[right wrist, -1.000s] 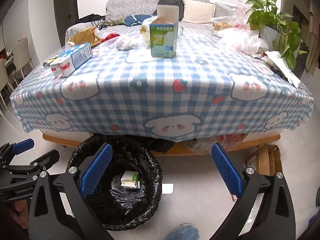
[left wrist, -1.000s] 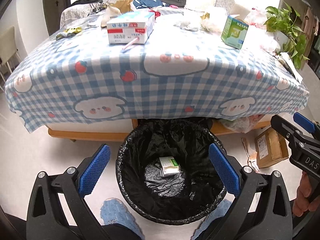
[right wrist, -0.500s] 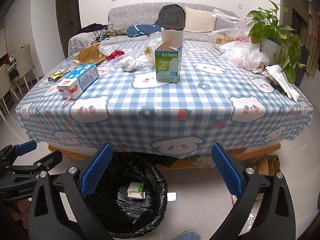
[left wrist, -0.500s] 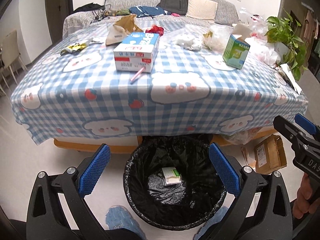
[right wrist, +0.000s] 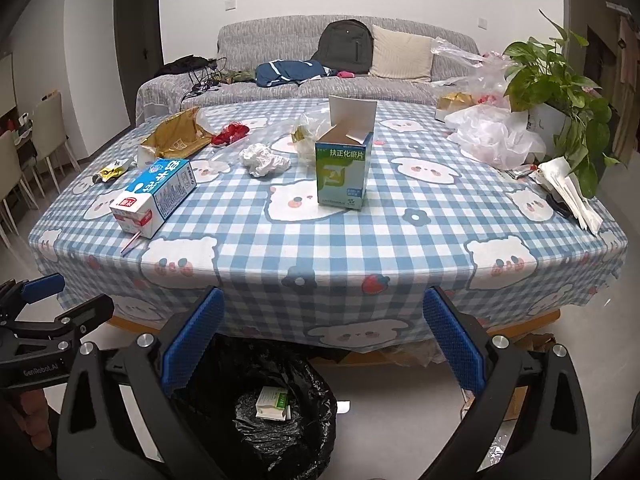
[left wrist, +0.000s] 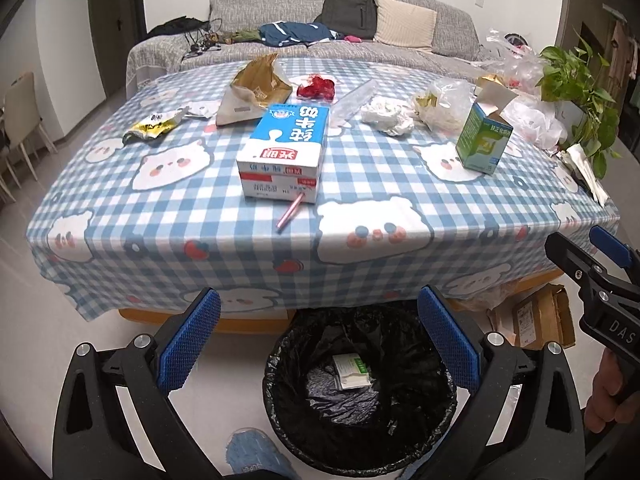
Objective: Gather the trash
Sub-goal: 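Grasp the blue-and-white milk carton with the left tool while the right tool grasps the green box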
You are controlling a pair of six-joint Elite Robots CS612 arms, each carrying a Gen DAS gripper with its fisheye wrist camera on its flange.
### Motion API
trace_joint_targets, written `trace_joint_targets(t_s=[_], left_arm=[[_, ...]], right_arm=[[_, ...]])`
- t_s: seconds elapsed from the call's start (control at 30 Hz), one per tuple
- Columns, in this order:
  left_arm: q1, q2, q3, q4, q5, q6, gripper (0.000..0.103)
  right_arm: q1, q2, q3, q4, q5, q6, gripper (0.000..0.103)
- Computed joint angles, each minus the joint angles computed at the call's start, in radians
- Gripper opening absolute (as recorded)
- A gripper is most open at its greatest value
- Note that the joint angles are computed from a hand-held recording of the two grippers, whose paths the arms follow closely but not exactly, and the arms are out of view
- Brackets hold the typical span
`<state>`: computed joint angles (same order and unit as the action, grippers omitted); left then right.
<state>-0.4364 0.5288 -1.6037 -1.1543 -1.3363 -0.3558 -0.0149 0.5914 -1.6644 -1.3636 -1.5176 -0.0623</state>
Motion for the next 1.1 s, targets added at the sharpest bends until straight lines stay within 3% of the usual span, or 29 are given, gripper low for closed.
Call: trace_joint_targets(t_s=[1.1], left_arm=[[0.078, -0.103, 0.294, -0.135, -0.058, 0.052, 0.096]], right_arm=[[0.019, -0.109, 0.305, -0.164, -0.052, 0.063, 0.095]])
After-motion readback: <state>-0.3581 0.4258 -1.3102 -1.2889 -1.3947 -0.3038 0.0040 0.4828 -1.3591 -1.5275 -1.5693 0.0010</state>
